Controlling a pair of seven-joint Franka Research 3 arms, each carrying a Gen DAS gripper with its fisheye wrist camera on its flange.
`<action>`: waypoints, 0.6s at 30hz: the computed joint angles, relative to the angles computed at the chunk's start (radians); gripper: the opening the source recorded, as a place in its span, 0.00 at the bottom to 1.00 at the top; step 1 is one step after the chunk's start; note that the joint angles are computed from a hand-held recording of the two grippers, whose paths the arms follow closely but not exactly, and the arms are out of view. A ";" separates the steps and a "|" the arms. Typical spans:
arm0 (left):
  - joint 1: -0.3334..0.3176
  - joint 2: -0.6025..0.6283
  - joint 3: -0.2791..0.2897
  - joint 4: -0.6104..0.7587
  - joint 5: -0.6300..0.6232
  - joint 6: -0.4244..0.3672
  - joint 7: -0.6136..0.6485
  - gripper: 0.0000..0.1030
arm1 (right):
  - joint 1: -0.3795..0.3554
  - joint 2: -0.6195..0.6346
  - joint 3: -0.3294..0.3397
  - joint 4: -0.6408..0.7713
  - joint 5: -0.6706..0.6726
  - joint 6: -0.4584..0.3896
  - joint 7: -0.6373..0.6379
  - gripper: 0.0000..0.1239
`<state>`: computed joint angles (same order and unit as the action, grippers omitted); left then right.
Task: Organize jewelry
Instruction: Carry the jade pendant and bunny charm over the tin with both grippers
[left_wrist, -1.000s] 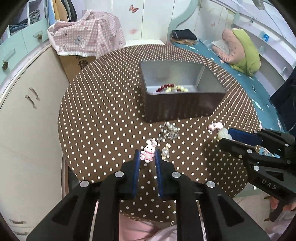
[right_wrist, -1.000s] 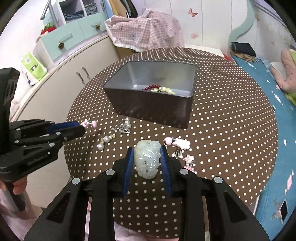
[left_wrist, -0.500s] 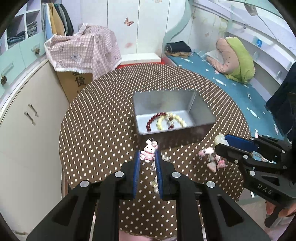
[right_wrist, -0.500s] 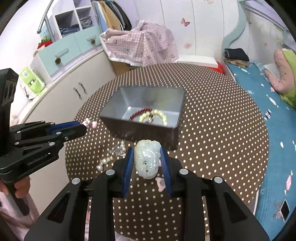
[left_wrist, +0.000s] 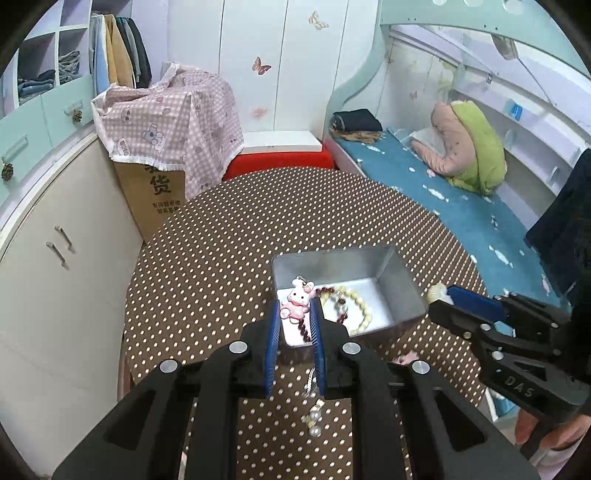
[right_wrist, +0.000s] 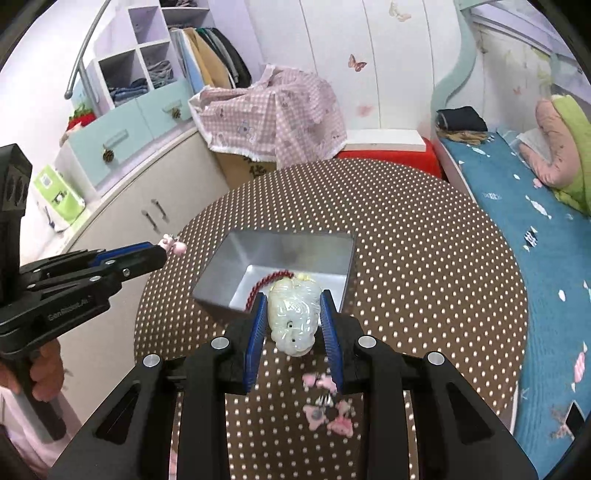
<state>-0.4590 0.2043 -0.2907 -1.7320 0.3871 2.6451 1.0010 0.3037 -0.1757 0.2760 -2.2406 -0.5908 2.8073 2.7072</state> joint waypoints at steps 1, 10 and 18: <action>-0.001 0.008 0.001 0.012 0.001 0.000 0.001 0.14 | -0.002 0.004 -0.002 0.006 0.000 0.000 0.001 0.24; -0.013 0.090 -0.005 0.117 -0.032 -0.036 0.039 0.14 | 0.011 0.066 -0.045 0.059 0.004 -0.011 -0.015 0.24; -0.032 0.192 0.000 0.226 -0.076 -0.116 0.077 0.14 | 0.028 0.095 -0.079 0.072 0.024 -0.002 -0.033 0.24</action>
<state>-0.4912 0.3960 -0.2905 -1.5063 0.3113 2.5291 1.0779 0.3321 -0.0809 0.1969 -2.1683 -0.5669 2.8058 2.6742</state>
